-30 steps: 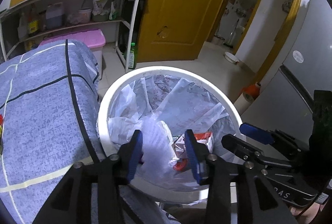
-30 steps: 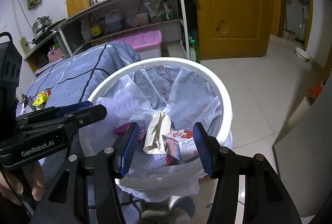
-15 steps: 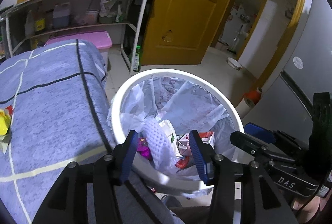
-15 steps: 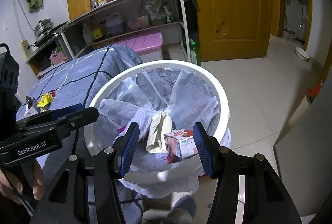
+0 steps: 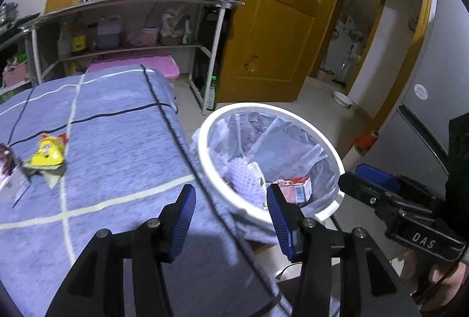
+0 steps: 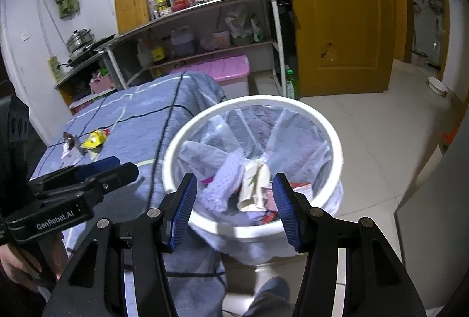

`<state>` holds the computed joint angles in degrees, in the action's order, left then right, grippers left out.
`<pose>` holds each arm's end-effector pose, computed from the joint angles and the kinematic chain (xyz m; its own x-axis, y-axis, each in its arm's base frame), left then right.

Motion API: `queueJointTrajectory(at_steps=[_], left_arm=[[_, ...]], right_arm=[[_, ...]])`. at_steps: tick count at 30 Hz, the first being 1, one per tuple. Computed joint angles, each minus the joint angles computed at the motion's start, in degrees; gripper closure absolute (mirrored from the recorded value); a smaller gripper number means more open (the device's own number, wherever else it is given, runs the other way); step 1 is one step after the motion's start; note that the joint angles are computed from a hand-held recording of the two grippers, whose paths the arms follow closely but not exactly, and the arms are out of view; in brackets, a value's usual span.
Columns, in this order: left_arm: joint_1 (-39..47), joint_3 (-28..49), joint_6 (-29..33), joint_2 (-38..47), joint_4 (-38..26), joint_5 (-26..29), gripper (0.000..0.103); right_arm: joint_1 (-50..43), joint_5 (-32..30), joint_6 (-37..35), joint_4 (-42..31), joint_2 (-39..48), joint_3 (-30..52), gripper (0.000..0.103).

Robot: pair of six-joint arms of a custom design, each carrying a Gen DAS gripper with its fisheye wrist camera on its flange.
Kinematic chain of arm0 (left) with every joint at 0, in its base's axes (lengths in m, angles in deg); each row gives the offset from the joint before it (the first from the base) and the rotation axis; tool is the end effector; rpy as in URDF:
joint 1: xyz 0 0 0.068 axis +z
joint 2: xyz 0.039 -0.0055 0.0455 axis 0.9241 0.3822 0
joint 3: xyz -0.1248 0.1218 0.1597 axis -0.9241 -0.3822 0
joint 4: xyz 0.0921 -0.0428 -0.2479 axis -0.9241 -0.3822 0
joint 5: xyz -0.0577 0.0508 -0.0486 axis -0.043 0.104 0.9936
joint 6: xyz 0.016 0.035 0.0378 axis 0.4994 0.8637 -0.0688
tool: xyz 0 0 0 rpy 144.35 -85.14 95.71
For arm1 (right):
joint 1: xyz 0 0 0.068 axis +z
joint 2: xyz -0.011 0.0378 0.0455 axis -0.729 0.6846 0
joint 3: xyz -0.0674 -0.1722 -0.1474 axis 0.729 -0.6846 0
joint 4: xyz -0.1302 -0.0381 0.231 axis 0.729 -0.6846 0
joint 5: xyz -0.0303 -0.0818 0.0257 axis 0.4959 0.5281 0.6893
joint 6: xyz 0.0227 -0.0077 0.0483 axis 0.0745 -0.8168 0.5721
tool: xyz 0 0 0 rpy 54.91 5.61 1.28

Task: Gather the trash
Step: 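Withdraw both grippers from the bin back over the table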

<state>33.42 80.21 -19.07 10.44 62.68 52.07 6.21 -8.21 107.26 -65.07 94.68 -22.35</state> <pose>0.1925 -0.1302 0.2120 -0.6820 0.1132 -0.7225 0.3771 0.9009 -0.2148 0.1437 0.1617 0.2171 -0.6690 0.1012 -0.7363 -0.0537 0.9815 0.1837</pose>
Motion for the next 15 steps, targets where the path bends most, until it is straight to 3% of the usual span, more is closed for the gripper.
queueJointTrajectory(at_steps=[6,15], left_arm=[[4.15,-4.07,2.24,-10.86,-5.75,-0.16,0.052],[19.24,-8.12,8.82,-22.90,-13.35,6.70,0.053]], right_arm=[[6.20,2.99,2.40,1.09,6.21,4.14,0.048],[10.00,0.44,0.64,8.70,18.49,11.18,0.048]])
